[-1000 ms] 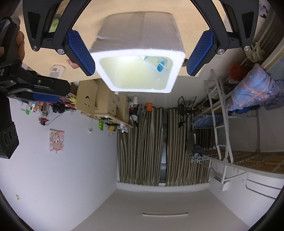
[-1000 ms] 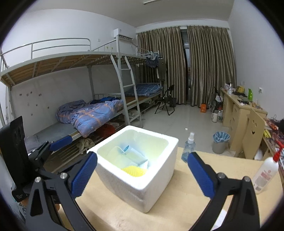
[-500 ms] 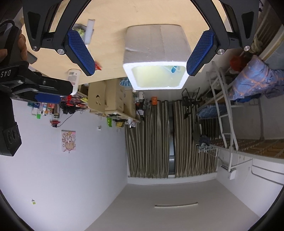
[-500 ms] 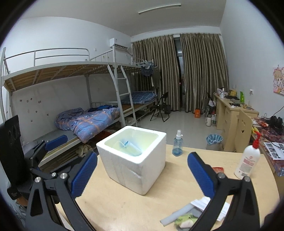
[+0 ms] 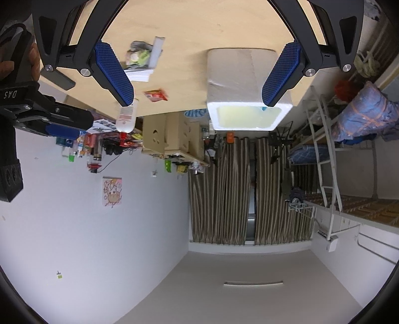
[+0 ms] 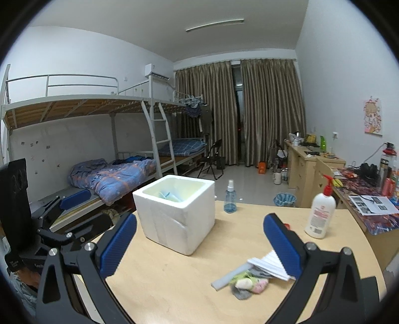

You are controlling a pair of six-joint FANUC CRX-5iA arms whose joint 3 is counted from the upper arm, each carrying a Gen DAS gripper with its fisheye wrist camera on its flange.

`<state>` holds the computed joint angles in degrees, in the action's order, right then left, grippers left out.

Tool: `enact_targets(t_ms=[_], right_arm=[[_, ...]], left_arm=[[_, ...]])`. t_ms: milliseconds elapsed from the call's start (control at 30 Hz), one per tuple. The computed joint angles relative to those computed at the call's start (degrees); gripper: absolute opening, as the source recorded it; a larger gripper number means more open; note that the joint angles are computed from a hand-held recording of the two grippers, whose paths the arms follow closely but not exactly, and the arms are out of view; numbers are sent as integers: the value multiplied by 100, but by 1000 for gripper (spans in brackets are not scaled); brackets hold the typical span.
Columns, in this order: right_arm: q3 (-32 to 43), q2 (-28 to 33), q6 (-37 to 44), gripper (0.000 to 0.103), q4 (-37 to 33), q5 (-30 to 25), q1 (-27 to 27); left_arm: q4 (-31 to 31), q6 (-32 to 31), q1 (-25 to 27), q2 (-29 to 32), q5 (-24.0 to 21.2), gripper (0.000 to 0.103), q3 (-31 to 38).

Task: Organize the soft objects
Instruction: 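Withdraw both grippers from the box back toward the item pile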

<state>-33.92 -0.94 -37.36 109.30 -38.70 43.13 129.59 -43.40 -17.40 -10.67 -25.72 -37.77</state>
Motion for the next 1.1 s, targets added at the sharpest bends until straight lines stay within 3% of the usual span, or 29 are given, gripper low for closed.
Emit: enact_targets(t_ms=[167,267,567,767,1000,1100], right_arm=[[-329,-104,-311,103,49,-551,231],[-437,-63,-395,103,-49,-846,385],[-639,-3,-329,103,-599,-1241,618],[-788,-115,-432,103,-571,-1142,470],[-885,-184,-467,103,-695,-861,182],[-917,-206,-414,103,-760,-724,53]], left_arm=[[752,-534,-281,-154,194,103,-161],[826,-596,-285,-113,104,103,-221],[-161,65,-134,349,-392,103,-198],[-171,73,-293,649,-363,103,-22],[-499,119,-432,1027,-105,103,285],[-910,351,-406,1227,-52,103,438]])
